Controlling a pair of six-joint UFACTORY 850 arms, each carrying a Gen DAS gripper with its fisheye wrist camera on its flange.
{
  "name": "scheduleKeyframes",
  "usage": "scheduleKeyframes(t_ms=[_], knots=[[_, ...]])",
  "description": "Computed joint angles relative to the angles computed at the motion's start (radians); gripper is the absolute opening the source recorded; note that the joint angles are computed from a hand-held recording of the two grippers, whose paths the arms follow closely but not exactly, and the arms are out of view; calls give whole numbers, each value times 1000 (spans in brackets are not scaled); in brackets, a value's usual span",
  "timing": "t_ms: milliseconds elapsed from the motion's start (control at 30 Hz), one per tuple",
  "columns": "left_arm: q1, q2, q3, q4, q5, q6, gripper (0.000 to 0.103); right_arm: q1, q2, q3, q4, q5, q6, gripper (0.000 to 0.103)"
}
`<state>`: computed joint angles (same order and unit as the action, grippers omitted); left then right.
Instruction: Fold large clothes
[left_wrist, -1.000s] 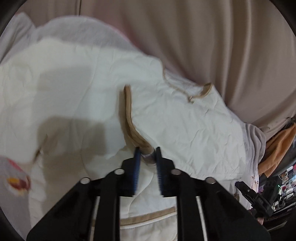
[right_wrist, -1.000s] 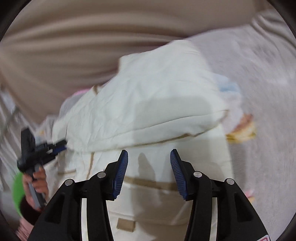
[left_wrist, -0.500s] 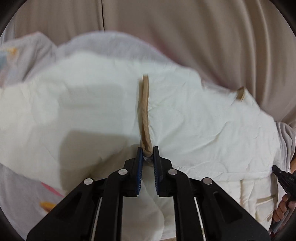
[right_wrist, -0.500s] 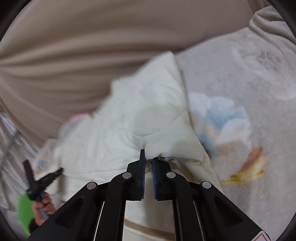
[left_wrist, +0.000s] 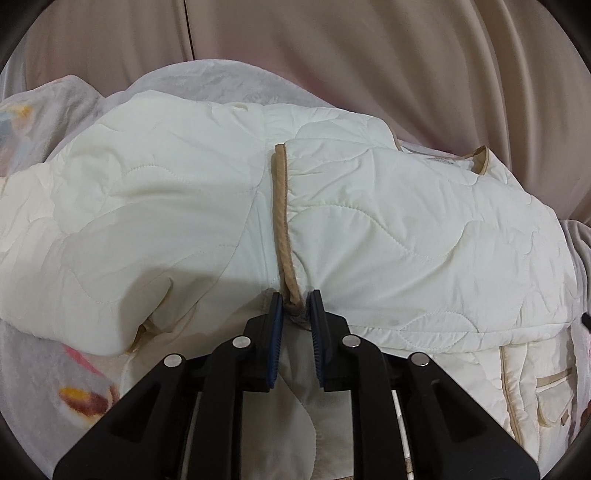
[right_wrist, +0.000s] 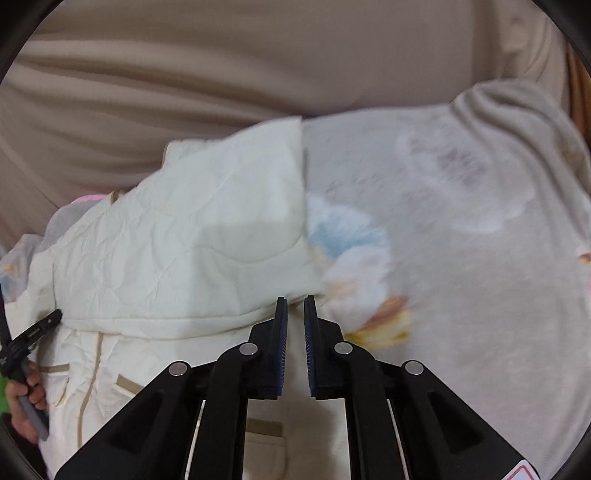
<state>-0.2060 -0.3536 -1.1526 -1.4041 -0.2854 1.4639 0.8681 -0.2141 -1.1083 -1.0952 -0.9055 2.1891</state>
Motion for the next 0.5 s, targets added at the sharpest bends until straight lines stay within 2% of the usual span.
scheduleKeyframes(t_ms=[133, 233, 267, 300, 367, 433, 500], knots=[[-9, 8, 11, -26, 23, 32, 15, 3, -27, -66, -52, 27, -98, 8], [-6, 9, 13, -39, 13, 38, 15, -40, -118, -146, 51, 39, -252, 8], [-2, 6, 10, -42, 4, 38, 15, -58, -137, -148, 94, 34, -283, 4], [0, 5, 9, -43, -3, 36, 16, -77, -141, -131, 110, 62, -279, 0], [3, 3, 7, -39, -10, 31, 16, -88, -101, -71, 70, 124, -169, 0], [2, 2, 6, -37, -9, 29, 16, -69, -71, -50, 21, 104, -82, 0], [2, -1, 3, -25, -10, 14, 16, -47, -70, -62, -2, 48, -90, 0]])
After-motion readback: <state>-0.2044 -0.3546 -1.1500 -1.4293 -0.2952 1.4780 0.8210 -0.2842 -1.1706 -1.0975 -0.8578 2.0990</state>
